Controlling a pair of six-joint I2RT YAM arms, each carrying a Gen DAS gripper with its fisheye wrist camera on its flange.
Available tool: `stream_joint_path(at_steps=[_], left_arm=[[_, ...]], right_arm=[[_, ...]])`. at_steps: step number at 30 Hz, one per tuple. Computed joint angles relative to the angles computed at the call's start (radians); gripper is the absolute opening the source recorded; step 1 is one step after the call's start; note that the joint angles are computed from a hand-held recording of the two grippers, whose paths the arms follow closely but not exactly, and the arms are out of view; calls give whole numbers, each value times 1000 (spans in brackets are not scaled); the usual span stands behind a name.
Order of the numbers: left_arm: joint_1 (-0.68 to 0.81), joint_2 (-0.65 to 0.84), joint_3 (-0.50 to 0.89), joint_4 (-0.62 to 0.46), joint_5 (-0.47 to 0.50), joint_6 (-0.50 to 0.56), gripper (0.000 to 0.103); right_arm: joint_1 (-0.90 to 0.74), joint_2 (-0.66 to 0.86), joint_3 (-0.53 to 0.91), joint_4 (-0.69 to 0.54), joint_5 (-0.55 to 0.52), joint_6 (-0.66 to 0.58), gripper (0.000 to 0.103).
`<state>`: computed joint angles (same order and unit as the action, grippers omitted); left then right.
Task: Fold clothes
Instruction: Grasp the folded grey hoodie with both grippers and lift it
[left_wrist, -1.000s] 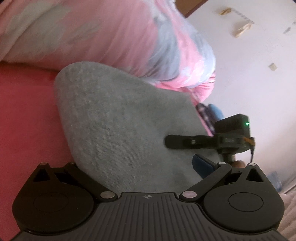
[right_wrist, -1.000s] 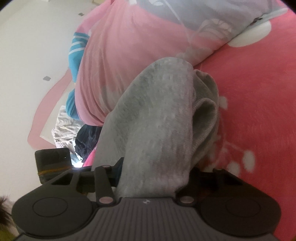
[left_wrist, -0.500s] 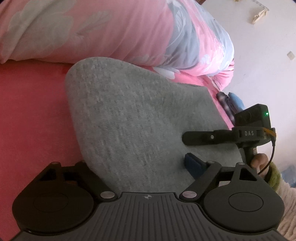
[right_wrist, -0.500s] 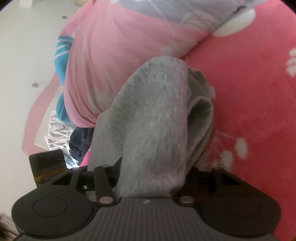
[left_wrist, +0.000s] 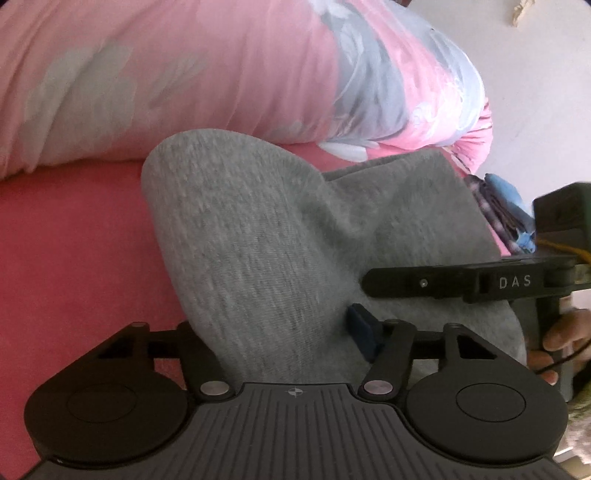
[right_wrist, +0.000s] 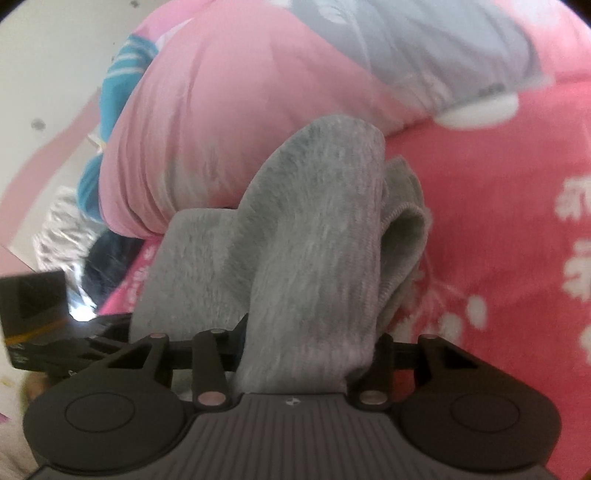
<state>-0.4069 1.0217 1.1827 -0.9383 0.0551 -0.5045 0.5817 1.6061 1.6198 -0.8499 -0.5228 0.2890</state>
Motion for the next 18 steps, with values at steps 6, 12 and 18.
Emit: stream_joint_path(at_steps=[6,12,18], left_arm=[[-66,3,33,-19,-79,-15,54],[-143,0,80,-45,-150,-58,52],[-213,-6,102,-72,-210,-93,52]], right_arm=[[88,-52,16,-28,171,-34,44],[102,-103,9,-51,202,-25,43],[121,-118,47,-97,225,-25,43]])
